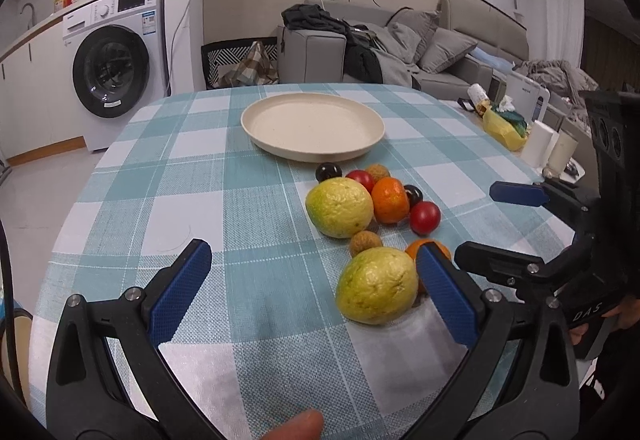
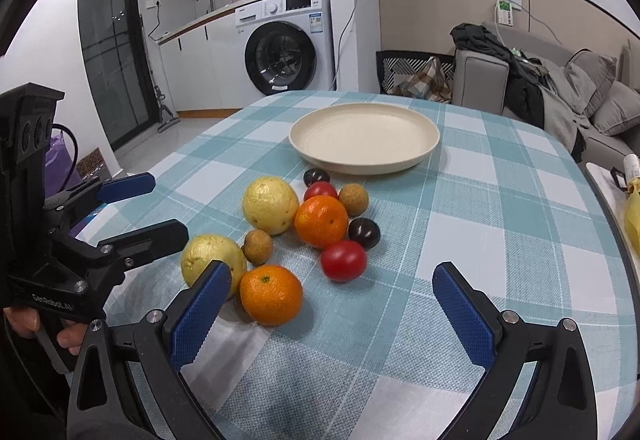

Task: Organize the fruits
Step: 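Grasp the large yellow-green fruit with the left tool while the right tool grasps the orange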

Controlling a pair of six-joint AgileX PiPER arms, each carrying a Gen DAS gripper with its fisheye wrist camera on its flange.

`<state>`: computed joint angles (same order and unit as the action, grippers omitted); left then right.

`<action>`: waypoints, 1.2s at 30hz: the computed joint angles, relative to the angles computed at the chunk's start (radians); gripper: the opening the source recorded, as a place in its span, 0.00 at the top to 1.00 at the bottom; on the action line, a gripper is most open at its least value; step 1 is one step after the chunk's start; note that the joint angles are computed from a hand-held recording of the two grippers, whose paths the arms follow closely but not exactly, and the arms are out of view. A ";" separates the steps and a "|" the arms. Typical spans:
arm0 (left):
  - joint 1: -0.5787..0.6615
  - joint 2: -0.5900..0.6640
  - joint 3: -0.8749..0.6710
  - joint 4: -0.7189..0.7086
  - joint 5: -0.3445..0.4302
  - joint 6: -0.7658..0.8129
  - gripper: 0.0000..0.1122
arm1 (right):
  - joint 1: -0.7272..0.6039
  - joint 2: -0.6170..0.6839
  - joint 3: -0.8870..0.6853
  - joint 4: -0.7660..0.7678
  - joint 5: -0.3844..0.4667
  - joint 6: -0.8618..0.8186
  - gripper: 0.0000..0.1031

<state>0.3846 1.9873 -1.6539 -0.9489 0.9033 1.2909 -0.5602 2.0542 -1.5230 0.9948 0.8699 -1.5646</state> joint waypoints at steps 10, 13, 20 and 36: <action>-0.016 0.015 -0.037 0.082 0.021 -0.036 0.09 | 0.015 0.068 -0.113 -0.165 0.102 0.142 0.17; -0.011 0.030 -0.061 0.088 0.041 -0.051 0.09 | 0.022 0.079 -0.129 -0.190 0.136 0.147 0.20; -0.003 0.048 -0.096 0.095 0.072 -0.082 0.09 | 0.057 0.101 -0.158 -0.243 0.180 0.176 0.38; -0.024 0.079 -0.128 0.130 0.159 -0.102 0.16 | 0.038 0.100 -0.156 -0.190 0.192 0.137 0.61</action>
